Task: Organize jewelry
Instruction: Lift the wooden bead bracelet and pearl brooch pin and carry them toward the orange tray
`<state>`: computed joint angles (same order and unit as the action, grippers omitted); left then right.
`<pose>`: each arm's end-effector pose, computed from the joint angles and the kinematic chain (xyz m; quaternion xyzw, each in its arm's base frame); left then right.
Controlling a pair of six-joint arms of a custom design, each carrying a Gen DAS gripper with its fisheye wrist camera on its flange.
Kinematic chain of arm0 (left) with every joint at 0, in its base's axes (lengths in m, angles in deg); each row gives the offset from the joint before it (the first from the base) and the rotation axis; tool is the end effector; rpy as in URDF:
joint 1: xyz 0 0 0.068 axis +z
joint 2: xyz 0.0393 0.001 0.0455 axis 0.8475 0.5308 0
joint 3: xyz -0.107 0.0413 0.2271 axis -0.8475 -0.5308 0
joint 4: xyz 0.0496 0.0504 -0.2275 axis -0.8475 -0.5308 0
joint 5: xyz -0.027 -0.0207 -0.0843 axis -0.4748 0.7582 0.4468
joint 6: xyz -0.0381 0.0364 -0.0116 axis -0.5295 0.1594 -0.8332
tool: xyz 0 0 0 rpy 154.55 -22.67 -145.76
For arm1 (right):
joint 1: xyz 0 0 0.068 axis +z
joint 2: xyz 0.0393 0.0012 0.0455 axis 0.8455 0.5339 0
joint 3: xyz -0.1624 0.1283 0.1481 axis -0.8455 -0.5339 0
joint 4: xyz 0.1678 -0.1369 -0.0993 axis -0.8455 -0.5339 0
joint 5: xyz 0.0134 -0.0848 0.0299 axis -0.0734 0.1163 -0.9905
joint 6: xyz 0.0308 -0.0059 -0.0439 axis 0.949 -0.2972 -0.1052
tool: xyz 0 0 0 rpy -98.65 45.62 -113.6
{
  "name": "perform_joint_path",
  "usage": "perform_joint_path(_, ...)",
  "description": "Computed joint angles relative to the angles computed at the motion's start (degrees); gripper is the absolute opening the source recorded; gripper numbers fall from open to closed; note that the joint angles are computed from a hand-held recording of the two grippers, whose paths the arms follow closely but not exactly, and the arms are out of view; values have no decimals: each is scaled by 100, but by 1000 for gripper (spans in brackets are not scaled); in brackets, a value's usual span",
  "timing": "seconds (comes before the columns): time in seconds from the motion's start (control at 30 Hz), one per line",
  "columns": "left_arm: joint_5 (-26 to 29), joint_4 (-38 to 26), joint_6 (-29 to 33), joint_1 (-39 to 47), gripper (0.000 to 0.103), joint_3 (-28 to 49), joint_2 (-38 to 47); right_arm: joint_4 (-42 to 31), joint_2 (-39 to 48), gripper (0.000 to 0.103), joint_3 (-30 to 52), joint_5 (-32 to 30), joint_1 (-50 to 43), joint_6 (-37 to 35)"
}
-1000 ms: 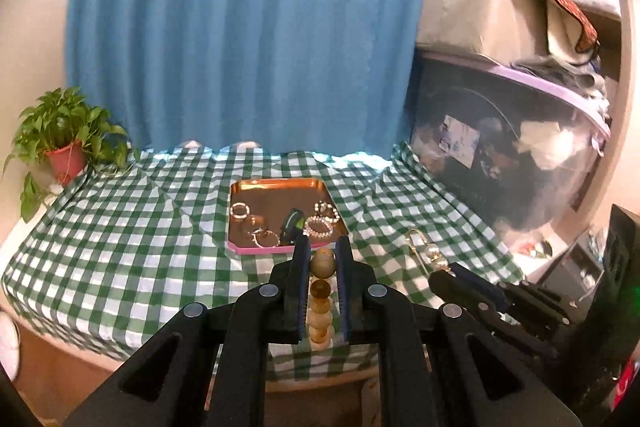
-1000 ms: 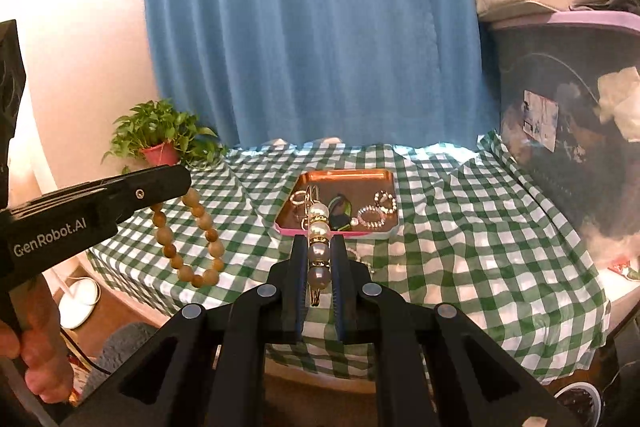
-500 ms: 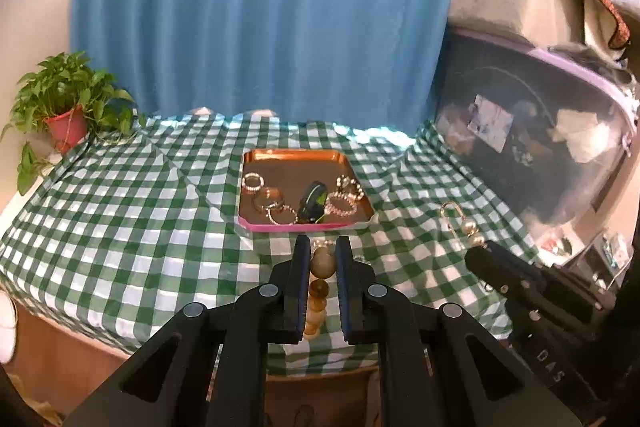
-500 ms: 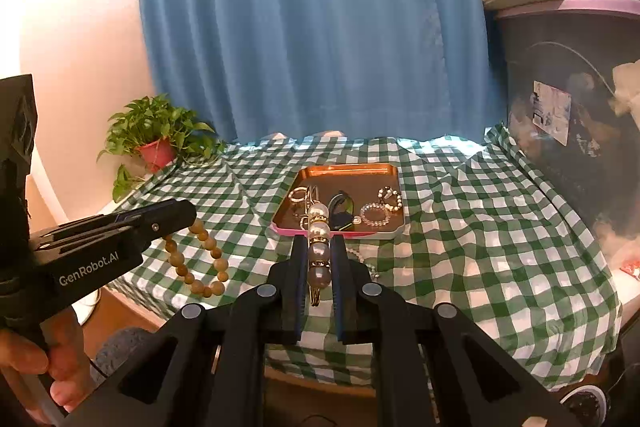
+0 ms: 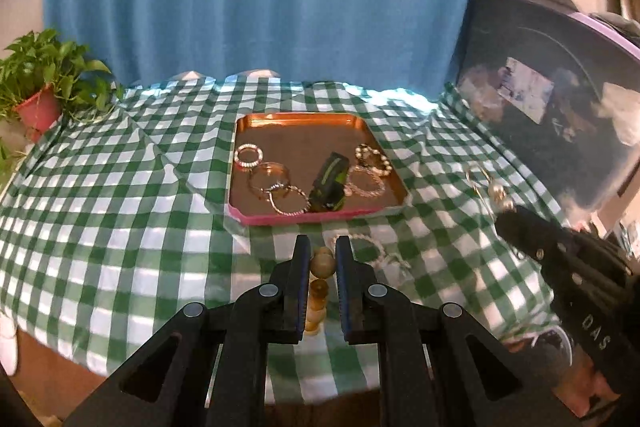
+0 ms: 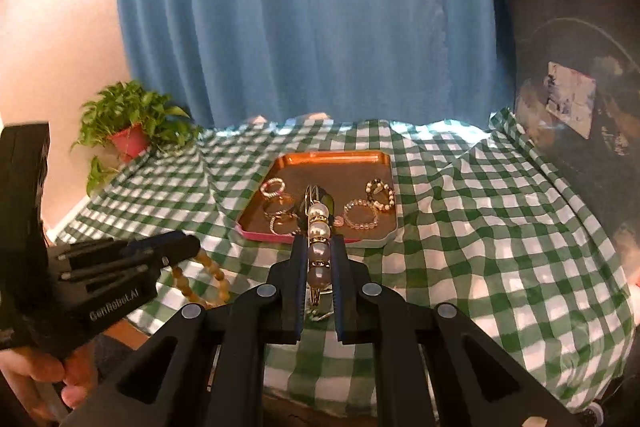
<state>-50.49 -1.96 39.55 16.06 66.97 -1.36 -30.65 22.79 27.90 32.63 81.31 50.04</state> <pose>0.1572 -0.1176 0.1584 -0.0895 0.9096 -0.0457 0.4032 0.1833 0.0849 0.1847 -0.2031 0.8556 0.1560 0.4499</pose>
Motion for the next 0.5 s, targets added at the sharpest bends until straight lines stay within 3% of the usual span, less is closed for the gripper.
perform_joint_path(0.13,761,971,879,1094,13,77,702,697,1160,10,295,-8,-60,-138)
perform_joint_path(0.3,1327,2110,1610,2066,13,446,1896,1283,2506,10,947,-55,-111,-225)
perform_joint_path(0.5,1788,2513,2217,2735,13,1514,3371,1489,3855,10,2046,-49,-212,-381)
